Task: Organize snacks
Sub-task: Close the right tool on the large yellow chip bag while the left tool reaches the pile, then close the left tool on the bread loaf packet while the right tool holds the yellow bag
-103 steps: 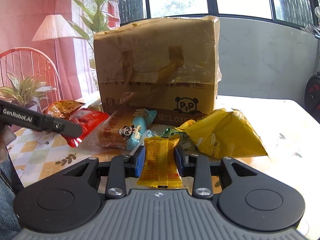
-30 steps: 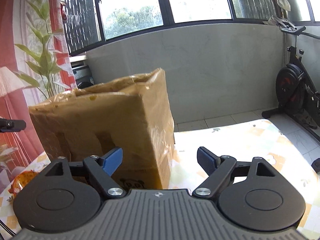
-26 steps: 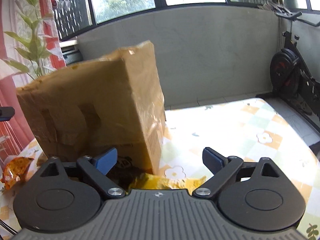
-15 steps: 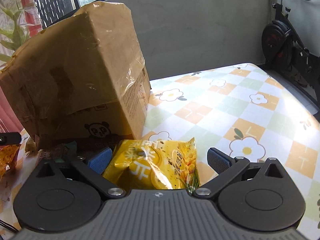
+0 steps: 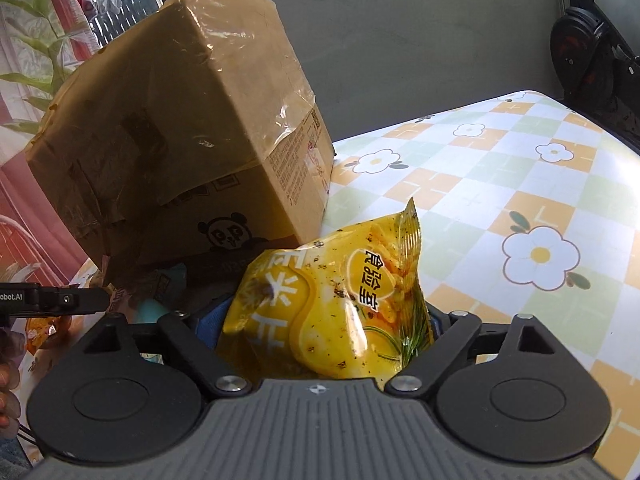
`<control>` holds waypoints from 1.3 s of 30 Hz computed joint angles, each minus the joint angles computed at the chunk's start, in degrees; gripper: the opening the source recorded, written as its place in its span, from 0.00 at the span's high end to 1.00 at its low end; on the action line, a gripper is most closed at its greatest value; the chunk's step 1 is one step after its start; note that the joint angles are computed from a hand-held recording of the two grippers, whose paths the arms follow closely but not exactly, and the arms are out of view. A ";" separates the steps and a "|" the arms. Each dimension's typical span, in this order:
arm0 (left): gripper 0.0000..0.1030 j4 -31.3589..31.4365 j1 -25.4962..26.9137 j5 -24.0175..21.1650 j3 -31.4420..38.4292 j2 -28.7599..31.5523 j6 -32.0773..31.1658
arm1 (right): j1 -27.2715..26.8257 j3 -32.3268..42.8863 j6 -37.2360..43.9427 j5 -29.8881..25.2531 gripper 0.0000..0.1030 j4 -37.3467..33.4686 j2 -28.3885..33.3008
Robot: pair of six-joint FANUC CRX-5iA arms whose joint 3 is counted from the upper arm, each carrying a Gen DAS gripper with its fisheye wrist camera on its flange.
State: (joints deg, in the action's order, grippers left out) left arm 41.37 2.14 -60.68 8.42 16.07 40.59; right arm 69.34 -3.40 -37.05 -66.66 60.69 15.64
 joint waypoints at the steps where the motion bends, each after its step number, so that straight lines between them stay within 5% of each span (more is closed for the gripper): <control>1: 0.35 0.08 -0.19 0.30 -0.20 -0.01 0.03 | 0.02 -0.10 -0.06 0.00 0.14 0.15 -0.08; 8: 0.33 -1.90 -2.45 4.29 -1.20 -0.34 3.42 | 0.03 0.43 0.81 -0.34 0.16 0.38 0.03; 18: 0.18 -7.46 -6.00 11.00 -4.90 -2.52 2.14 | 0.55 2.90 3.28 -2.67 0.16 -0.52 1.54; 24: 0.27 -9.13 -4.90 8.58 -3.78 -2.68 3.00 | 1.04 4.06 4.17 -3.89 0.16 1.02 2.15; 39: 0.27 -7.41 2.43 4.32 -5.57 -4.31 -1.36 | 0.18 11.41 9.00 -2.14 0.17 1.74 6.90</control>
